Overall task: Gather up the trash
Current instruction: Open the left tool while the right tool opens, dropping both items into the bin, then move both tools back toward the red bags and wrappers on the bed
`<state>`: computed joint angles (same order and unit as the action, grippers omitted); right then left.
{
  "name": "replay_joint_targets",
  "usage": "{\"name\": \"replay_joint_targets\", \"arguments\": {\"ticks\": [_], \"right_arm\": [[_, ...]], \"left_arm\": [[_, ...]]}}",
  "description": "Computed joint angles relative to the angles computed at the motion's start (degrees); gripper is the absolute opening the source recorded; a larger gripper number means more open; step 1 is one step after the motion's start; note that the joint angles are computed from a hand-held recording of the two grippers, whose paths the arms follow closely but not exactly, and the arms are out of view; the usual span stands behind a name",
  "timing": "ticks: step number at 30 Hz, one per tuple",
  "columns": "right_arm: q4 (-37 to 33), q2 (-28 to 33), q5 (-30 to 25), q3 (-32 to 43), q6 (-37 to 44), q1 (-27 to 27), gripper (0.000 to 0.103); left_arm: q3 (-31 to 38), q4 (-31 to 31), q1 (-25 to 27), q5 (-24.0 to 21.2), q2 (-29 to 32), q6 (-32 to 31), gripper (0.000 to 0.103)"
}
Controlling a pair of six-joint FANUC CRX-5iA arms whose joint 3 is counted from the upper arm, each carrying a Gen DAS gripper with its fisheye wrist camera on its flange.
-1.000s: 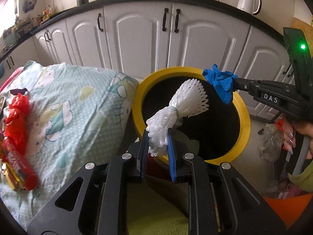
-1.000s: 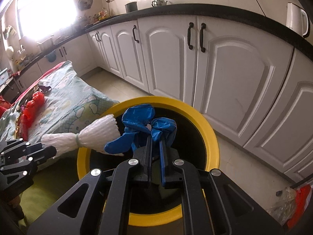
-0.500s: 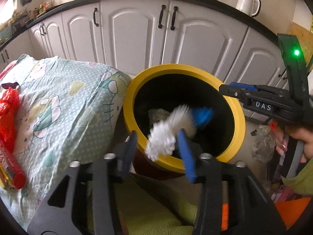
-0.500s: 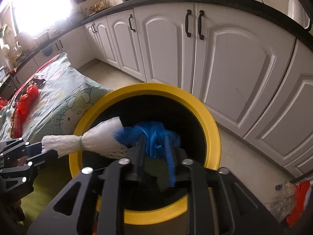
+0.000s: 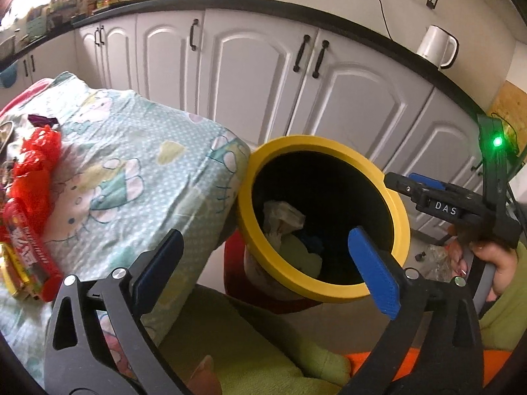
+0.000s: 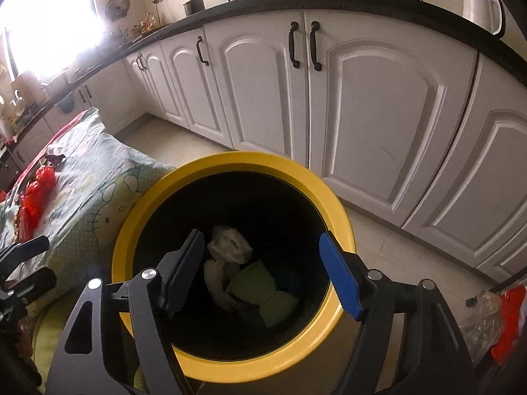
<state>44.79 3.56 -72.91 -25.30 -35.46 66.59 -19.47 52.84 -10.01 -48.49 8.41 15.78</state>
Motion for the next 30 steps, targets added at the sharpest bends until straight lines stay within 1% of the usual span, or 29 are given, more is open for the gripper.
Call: {"name": "replay_joint_targets", "arguments": {"ticks": [7, 14, 28, 29, 30], "right_arm": [[0.69, 0.45, -0.51, 0.98, 0.96, 0.02, 0.071], [1.88, 1.44, -1.52, 2.84, 2.77, 0.14, 0.071], [5.61, 4.67, -2.31, 8.48, 8.64, 0.18, 0.071], [5.96, 4.91, -2.29, 8.91, 9.03, 0.14, 0.071], [6.24, 5.14, -2.24, 9.33, 9.48, 0.09, 0.074]], "left_arm": [[-0.79, 1.12, 0.71, 0.65, -1.02, -0.71, 0.092], [-2.47, 4.18, 1.42, 2.33, -2.71, -2.99, 0.092], [-4.08, 10.47, 3.88, 4.26, -4.40, -4.91, 0.092], [-4.37, 11.26, 3.97, 4.81, -4.68, -5.30, 0.092], [-4.61, 11.79, 4.05, 5.17, -4.89, -5.65, 0.092]]}}
